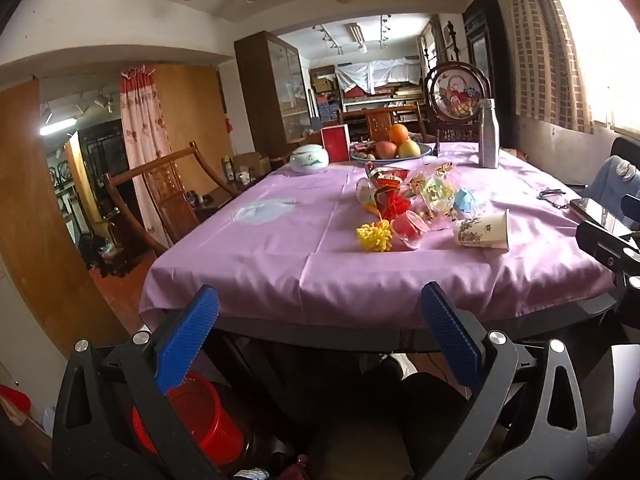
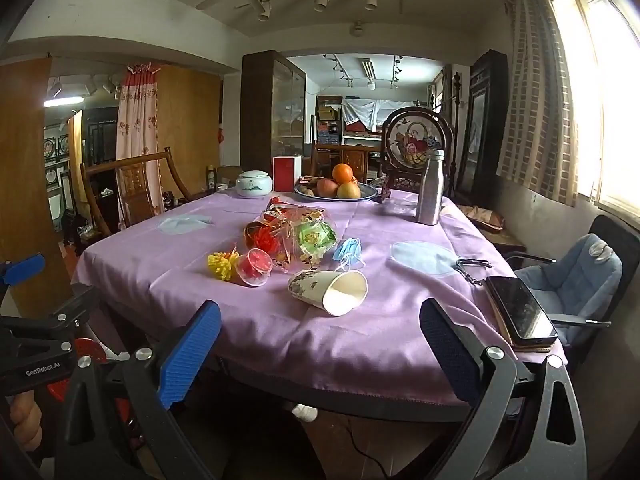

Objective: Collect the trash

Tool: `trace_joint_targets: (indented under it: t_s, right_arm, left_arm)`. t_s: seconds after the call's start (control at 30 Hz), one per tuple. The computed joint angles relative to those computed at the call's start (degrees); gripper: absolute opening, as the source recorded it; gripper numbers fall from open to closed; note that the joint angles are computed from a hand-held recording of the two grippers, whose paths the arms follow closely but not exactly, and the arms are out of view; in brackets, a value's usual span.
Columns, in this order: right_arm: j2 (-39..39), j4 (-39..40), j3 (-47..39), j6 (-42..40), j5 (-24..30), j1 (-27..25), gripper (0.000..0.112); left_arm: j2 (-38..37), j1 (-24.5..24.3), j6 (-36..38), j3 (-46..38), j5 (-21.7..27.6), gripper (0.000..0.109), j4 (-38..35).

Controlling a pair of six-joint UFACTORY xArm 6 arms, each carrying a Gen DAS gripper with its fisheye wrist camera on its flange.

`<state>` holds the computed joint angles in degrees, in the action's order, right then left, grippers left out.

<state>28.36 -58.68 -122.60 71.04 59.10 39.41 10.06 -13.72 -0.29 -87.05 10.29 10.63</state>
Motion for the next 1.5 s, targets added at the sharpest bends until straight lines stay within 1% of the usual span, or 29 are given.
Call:
trace_joint_targets:
  t_s: [0.07, 0.1, 0.23, 0.3, 0.33, 0.37, 0.47, 0.57, 0.6, 0.63, 0.87, 0.9, 0.93, 0.97, 1.0, 1.5]
  right_arm:
    - [-1.0, -0.7, 1.6, 0.8, 0.2, 0.5, 0.098]
    - [-0.5, -0.1, 0.5, 0.1, 0.4, 0.4, 0.098]
    - [-2.7, -1.0, 3.9, 2.1, -0.2, 0.9, 0.098]
    - [-3.7, -1.7, 5.5, 3.1, -0.4, 1.1, 0.098]
    - [-3.6, -1.8, 5.1, 3.3, 0.3, 1.3, 0.098]
    - [-1.9, -1.4, 2.4, 1.8, 0.7, 1.2, 0.098]
    - [-1.5, -1.1, 1.9, 1.7, 0.9, 1.2, 0.098]
    - [-1.1, -1.2, 1.4, 1.7, 1.0, 1.3, 0.098]
    - [-0.9, -1.1, 1.1, 1.6, 0.9, 1.2, 0.098]
    - [-2.3, -1.4, 3.0, 2.2, 0.7, 1.2, 0.098]
    - [-0.8, -1.1, 1.1, 1.2, 1.0, 1.5, 0.098]
    - [-0.5, -1.1, 0.6, 1.0, 1.2, 1.6, 0.097]
    - [-0.4, -1.2, 0.5, 1.0, 1.2, 1.6, 0.098]
    - [-2.2, -1.4, 2.8, 1.6, 0.9, 1.4, 0.098]
    - [-2.2, -1.3, 2.9, 1.6, 0.8, 1.4, 0.098]
    - [-1.1, -1.1, 1.2, 0.5, 1.6, 1.7, 0.098]
  left_arm:
    - [-0.5, 0.1, 0.1, 0.6, 0.2, 0.097, -0.5]
    - [0.2, -0.1, -0.3, -0.7, 1.4, 0.097, -0.3]
    - [0.3, -0.2, 1.6, -1.2, 2.9, 0.096, -3.1]
    - [0.0, -0.1, 2.0, -0.9, 2.8, 0.097, -3.7]
    - [-0.2, -0.1, 1.9, -0.7, 2.7, 0.097, -3.5]
    - [-0.3, 0.0, 1.8, -0.5, 2.6, 0.097, -3.3]
    - [-0.9, -0.1, 2.8, 0.3, 2.7, 0.097, -4.4]
    - [-1.6, 0.0, 2.7, 1.3, 2.4, 0.096, -3.9]
    - [-0.1, -0.1, 2.3, -0.8, 3.0, 0.097, -3.3]
    - [-0.2, -0.1, 2.1, -0.7, 3.0, 0.097, -3.0]
    - [-0.7, 0.4, 3.7, -0.2, 3.2, 0.097, -5.2]
    - [-0.2, 0.0, 1.5, -0.6, 3.1, 0.096, -3.1]
    - [-0.2, 0.0, 1.3, -0.6, 3.1, 0.096, -2.9]
    - [-0.3, 0.0, 1.3, -0.5, 3.1, 0.097, -2.9]
    - [-0.3, 0.1, 1.4, -0.4, 3.1, 0.097, -3.0]
    - [-0.2, 0.3, 2.0, -0.6, 3.9, 0.097, -4.0]
